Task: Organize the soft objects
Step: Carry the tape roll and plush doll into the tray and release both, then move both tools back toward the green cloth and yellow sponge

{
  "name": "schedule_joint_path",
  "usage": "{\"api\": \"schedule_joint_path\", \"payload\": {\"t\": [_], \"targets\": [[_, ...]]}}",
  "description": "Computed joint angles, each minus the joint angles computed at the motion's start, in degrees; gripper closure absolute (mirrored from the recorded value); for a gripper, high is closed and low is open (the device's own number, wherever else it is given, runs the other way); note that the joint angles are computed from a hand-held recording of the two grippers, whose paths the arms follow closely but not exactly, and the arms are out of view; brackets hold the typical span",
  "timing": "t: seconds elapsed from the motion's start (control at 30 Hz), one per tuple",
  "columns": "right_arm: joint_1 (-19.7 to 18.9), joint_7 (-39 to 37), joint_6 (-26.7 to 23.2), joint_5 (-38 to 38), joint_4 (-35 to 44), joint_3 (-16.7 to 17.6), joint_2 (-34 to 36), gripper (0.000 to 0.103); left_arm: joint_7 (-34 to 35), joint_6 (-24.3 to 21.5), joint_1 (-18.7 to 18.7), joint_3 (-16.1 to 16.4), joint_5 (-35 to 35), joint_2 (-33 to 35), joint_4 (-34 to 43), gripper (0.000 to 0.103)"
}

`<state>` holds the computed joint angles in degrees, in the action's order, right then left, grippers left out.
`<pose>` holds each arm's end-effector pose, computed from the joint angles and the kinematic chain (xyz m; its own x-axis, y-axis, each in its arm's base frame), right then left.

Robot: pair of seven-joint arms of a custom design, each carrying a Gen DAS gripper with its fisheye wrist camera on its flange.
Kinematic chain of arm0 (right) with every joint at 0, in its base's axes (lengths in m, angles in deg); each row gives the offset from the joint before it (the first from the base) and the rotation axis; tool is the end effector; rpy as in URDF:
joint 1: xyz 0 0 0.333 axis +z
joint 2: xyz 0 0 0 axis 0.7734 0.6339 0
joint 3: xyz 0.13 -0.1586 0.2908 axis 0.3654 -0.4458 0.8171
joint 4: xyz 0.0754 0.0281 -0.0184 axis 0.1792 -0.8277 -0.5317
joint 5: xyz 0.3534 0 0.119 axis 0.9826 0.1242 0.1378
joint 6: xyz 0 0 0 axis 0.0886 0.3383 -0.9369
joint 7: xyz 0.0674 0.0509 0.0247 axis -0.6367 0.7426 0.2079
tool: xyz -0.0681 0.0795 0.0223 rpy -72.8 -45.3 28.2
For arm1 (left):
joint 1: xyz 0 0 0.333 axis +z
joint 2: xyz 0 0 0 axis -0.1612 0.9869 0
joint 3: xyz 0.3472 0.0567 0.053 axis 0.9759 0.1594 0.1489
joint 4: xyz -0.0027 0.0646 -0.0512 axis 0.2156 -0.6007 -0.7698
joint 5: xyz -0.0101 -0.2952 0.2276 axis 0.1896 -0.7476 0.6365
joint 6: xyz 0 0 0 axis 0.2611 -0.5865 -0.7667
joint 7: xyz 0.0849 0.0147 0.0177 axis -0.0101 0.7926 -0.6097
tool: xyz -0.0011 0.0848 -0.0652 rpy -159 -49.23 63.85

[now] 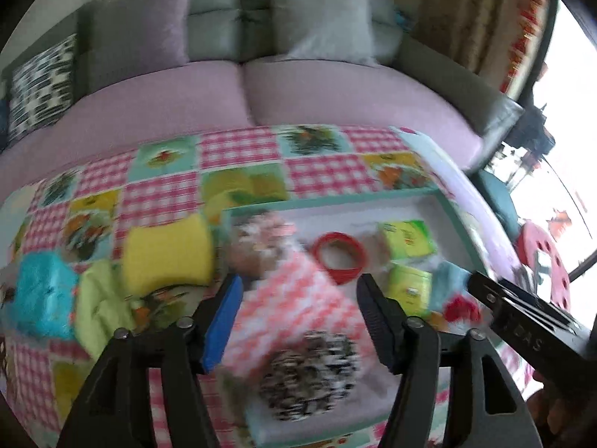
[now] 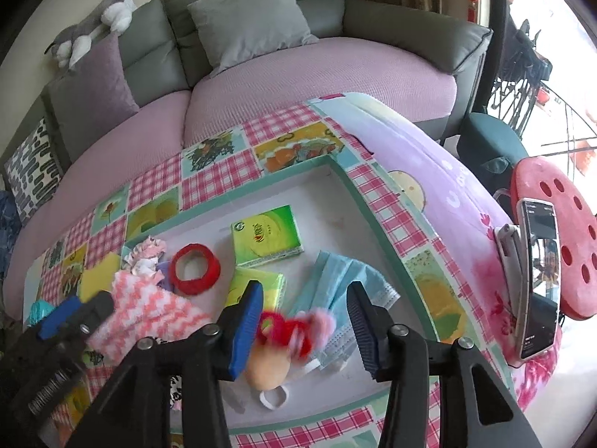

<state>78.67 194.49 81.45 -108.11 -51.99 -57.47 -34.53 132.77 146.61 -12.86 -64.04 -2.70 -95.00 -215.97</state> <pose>0.4494 0.3491 0.5255 -0.2272 -0.9610 -0.1576 -0.8068 0.2764 -0.5221 0.4625 -0.1452 0.5390 -0.0629 -0.9928 0.1021 -0.8208 -0.0068 -0.5712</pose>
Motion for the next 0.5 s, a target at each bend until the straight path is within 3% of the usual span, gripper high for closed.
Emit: {"api": "schedule_joint_path", "payload": {"t": [0.23, 0.43, 0.5], "targets": [[1.04, -3.77, -1.92, 1.21, 2.87, 0.26, 2.37, 0.042, -14.11, -4.70, 7.43, -1.80, 11.33, -0.11, -0.21, 0.028], [2.08, -6.19, -4.22, 2.29, 4.95, 0.16, 4.06, 0.039, -18.48, -7.85, 8.13, 1.05, 12.39, 0.63, -0.41, 0.027], [2.40, -6.72, -4.90, 2.46, 5.59, 0.12, 4.55, 0.032, -19.40, -8.26, 8.40, 1.50, 12.93, 0.78, -0.49, 0.022]]}}
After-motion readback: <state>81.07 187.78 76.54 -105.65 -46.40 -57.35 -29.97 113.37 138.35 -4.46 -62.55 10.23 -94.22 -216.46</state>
